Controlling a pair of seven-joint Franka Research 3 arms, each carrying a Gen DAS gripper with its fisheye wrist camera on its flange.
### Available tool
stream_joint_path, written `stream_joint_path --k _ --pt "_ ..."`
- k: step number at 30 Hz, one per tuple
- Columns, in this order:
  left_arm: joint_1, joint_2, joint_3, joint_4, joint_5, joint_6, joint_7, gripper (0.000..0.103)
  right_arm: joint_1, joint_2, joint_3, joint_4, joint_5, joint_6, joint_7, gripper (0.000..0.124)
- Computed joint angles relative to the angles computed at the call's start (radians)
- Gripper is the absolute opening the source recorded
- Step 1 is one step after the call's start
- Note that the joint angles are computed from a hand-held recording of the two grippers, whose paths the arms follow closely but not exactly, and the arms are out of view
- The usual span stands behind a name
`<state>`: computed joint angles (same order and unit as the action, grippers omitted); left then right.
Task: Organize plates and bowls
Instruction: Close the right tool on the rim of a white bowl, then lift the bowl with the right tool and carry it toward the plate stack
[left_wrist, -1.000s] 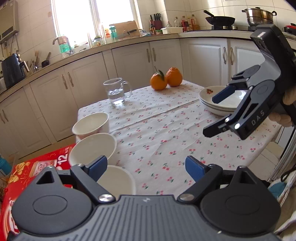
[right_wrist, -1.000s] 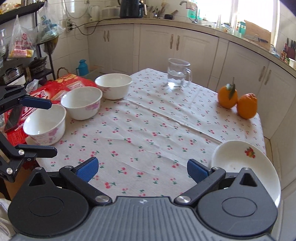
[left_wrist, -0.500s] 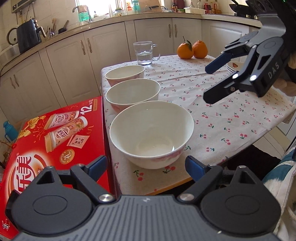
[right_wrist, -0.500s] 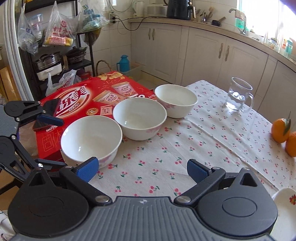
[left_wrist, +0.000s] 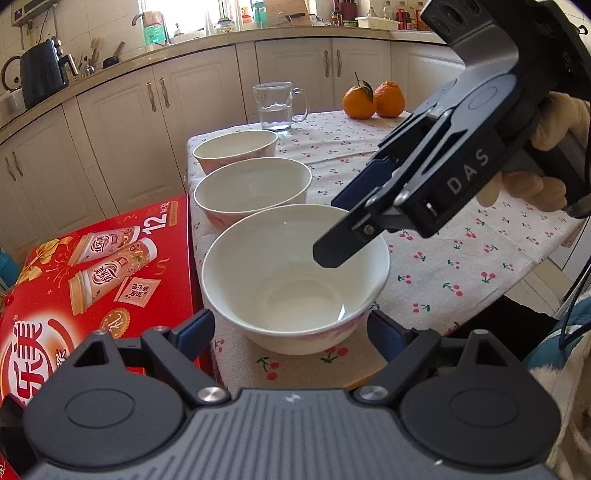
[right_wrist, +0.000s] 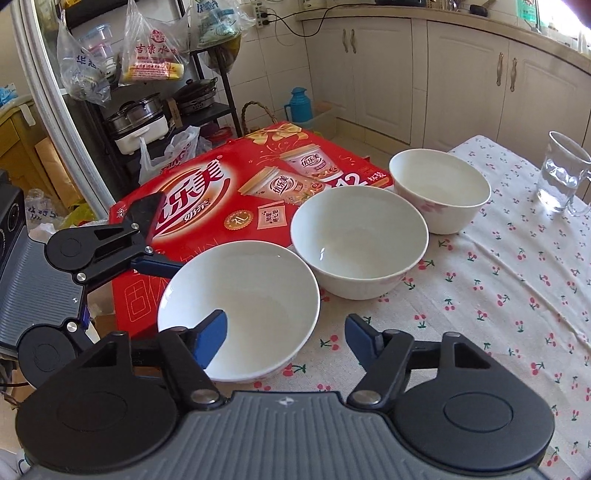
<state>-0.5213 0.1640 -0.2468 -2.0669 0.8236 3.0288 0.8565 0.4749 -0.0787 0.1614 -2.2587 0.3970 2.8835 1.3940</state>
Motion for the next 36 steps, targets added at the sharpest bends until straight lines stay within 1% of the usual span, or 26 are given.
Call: stream_joint_path --k 6,8,15,18,23,25,31,36 --pt "0.006 0.004 -0.002 -0.001 -0.018 0.014 0.025 0.088 0.013 0.02 -0.01 0.02 0.12 -0.017 -0.095 0.06" --pt "0.01 0.005 -0.008 -0.002 -0.034 0.019 0.045 0.086 0.014 0.022 -0.01 0.025 0.158 -0.024 -0.127 0.057" --pt "0.002 0.003 -0.005 0.0 -0.049 0.01 0.062 0.085 0.015 0.022 -0.006 0.021 0.22 -0.013 -0.167 0.056" --pt "-0.004 0.003 -0.006 0.007 -0.043 -0.008 0.065 0.085 0.013 0.019 -0.003 0.017 0.204 -0.012 -0.156 0.056" --pt "0.014 0.005 -0.037 0.012 -0.117 -0.009 0.142 0.085 0.013 -0.008 -0.005 -0.009 0.184 -0.011 -0.145 0.056" --pt "0.011 0.008 -0.04 0.017 -0.132 -0.007 0.163 0.085 0.014 -0.026 -0.007 -0.025 0.183 -0.008 -0.141 0.056" --pt "-0.004 0.038 -0.056 0.063 -0.186 -0.008 0.24 0.085 0.007 -0.098 -0.011 -0.096 0.137 0.012 -0.089 0.056" --pt "-0.014 0.091 -0.077 0.121 -0.246 -0.002 0.322 0.085 -0.011 -0.173 -0.012 -0.173 0.091 0.041 -0.025 0.056"
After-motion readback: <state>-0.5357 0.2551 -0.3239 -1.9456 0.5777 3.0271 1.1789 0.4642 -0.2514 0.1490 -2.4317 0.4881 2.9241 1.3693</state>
